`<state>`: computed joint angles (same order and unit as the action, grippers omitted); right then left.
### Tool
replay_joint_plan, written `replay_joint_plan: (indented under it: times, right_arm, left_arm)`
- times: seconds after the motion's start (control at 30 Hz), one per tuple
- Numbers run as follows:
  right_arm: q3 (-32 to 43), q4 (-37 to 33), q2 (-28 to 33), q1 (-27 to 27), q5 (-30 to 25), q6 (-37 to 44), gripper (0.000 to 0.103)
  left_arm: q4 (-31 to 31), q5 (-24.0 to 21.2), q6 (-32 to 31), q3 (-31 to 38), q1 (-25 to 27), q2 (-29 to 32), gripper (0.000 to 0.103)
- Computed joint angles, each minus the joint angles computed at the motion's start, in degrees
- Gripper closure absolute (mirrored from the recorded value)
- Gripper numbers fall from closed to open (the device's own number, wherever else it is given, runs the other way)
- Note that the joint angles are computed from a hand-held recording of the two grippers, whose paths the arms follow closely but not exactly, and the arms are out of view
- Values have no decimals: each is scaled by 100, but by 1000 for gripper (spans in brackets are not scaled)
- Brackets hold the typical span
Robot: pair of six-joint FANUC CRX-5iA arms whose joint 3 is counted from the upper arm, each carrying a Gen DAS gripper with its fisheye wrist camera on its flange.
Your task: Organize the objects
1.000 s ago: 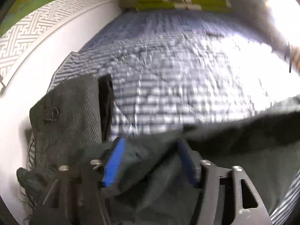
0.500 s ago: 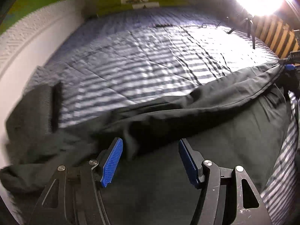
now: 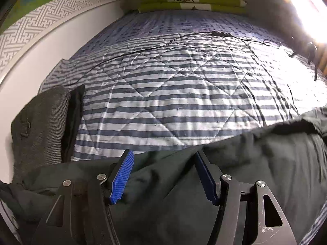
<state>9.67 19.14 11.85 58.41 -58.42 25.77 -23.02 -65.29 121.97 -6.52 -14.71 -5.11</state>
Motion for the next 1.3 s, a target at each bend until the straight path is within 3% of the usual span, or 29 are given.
replay_joint_plan:
  times: [0.13,0.2,0.23,0.37,0.4,0.47,0.5,0.53,0.63,0.77,0.87,0.93,0.97,1.07,1.13,1.17,1.3]
  right_arm:
    - [-69,193,184,322,-225,1031,64]
    - [69,202,372,484,-304,1524,56]
    - [218,303,576,610,-479,1825,51]
    - [708,585,1238,751,-1179,2313,52]
    - [887,762,1467,749,-1457,2278,56]
    - [1024,924,1604,639,-1746,1851,88]
    - [1003,779,1502,543,-1627,1619,95]
    - [752,742,1200,447,-1252,1134,95]
    - [503,816,760,350,-809,650,95]
    - [704,1032,644,213,-568,373,95]
    - [1271,1190,1175,15,-792,131,90]
    - [2055,1093,1868,-97,-1427,520,68]
    - [2178,1119,1992,-85,-1597,545,67]
    - [1391,1228,1648,-143,-871,-85,64]
    - [445,1206,1080,-233,-71,-1047,51]
    - [146,1183,907,-262,113,-1400,51]
    - [-84,435,779,-321,51,-1256,51]
  left_arm:
    - [473,237,-184,-529,-9,-673,37]
    - [614,258,-147,-786,-163,-1027,37]
    - [754,288,-96,-986,-220,-1270,37]
    - [1164,254,139,-1649,-432,-2105,37]
    - [1059,186,270,-1674,-556,-2186,37]
    - [541,-159,734,-1616,-996,-2345,37]
    - [410,-245,852,-1626,-1096,-2414,37]
    - [367,-279,889,-1694,-1104,-2542,37]
    - [277,-327,1072,-1873,-1035,-2890,37]
    - [843,48,603,-2217,-362,-3196,37]
    - [587,-9,811,-2141,-615,-3007,37]
    - [932,207,521,-2273,-443,-2949,37]
    - [975,248,479,-2288,-444,-2906,37]
    - [967,307,421,-2301,-510,-2803,37]
    - [999,334,403,-2325,-502,-2784,37]
    - [1043,363,377,-2346,-469,-2789,37]
    - [1067,396,389,-2352,-505,-2787,37]
